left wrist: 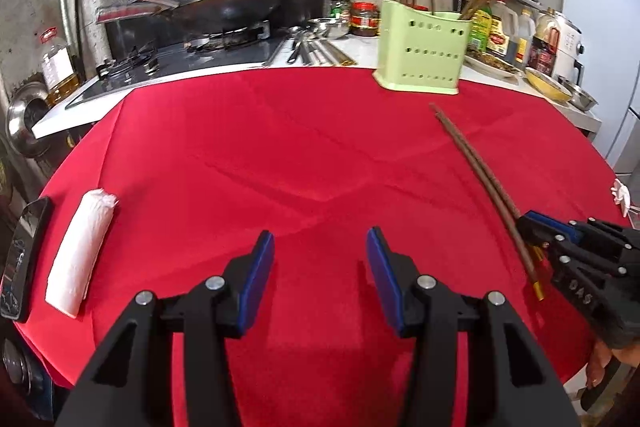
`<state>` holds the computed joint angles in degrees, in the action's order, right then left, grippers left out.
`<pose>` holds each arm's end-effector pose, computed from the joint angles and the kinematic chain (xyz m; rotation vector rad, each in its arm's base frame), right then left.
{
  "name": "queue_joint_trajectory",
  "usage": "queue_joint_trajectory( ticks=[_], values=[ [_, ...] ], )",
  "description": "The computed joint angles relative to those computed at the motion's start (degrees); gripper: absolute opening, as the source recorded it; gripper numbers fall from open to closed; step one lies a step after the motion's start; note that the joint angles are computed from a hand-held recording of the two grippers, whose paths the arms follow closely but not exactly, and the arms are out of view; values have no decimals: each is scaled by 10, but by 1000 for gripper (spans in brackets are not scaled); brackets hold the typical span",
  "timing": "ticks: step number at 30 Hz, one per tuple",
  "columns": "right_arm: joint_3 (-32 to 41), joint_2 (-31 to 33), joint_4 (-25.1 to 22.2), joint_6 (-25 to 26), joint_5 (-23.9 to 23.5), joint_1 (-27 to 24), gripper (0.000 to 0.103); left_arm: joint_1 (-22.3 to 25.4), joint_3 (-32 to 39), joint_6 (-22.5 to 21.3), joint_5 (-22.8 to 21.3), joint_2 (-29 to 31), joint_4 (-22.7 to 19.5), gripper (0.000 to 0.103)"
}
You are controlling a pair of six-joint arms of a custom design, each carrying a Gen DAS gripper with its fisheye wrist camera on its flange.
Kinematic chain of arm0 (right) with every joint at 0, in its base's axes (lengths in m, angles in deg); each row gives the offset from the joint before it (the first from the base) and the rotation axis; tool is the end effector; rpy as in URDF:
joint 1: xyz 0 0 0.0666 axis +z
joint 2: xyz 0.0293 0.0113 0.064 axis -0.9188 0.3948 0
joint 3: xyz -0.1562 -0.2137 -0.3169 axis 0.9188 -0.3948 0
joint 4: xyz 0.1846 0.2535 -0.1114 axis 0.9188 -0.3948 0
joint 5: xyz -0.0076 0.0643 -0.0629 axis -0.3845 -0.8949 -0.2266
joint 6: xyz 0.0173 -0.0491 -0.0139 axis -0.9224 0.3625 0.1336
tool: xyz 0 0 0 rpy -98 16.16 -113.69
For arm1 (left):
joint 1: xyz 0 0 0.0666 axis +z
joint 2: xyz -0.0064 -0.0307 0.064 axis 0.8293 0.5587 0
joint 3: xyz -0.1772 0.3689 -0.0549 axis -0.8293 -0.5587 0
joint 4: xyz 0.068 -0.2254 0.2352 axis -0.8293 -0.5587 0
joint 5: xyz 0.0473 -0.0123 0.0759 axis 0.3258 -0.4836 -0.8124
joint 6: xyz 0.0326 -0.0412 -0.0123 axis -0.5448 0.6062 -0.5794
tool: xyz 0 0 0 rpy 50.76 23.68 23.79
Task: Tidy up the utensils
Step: 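Close the right tool on one chopstick while the left tool closes on the other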
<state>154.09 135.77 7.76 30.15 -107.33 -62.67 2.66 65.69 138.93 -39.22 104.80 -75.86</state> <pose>0.3761 0.0415 0.4456 -0.8173 2.2308 0.3513 0.2666 -0.3168 0.4795 -0.5054 2.2844 0.2421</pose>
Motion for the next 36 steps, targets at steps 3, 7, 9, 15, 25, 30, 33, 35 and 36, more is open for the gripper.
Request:
queue_joint_trajectory(
  ticks=[3, 7, 9, 15, 25, 30, 33, 35, 36],
  values=[
    [1, 2, -2, 7, -5, -20, 7, -1, 17, -25, 4, 13, 18, 48],
    [-2, 1, 2, 19, -11, -54, 7, -2, 48, -58, 16, 39, 42, 48],
    [2, 5, -2, 22, -15, -74, 7, -3, 66, -79, 27, 56, 56, 48],
    [7, 12, -6, 37, -28, -133, 7, -3, 100, -107, 66, 88, 93, 48],
    [27, 34, -24, 52, -63, -179, 9, -1, 163, -141, 92, 140, 93, 48],
    [21, 31, -17, 53, -67, -178, 10, -2, 194, -139, 97, 169, 52, 25],
    [18, 30, -13, 53, -72, -180, 11, -4, 201, -127, 82, 173, 16, 8],
    [11, 25, -7, 56, -73, -178, 8, -5, 190, -123, 80, 163, 8, 7],
    [9, 23, -10, 60, -81, -175, 7, -6, 187, -116, 75, 161, -4, 7]
  ],
)
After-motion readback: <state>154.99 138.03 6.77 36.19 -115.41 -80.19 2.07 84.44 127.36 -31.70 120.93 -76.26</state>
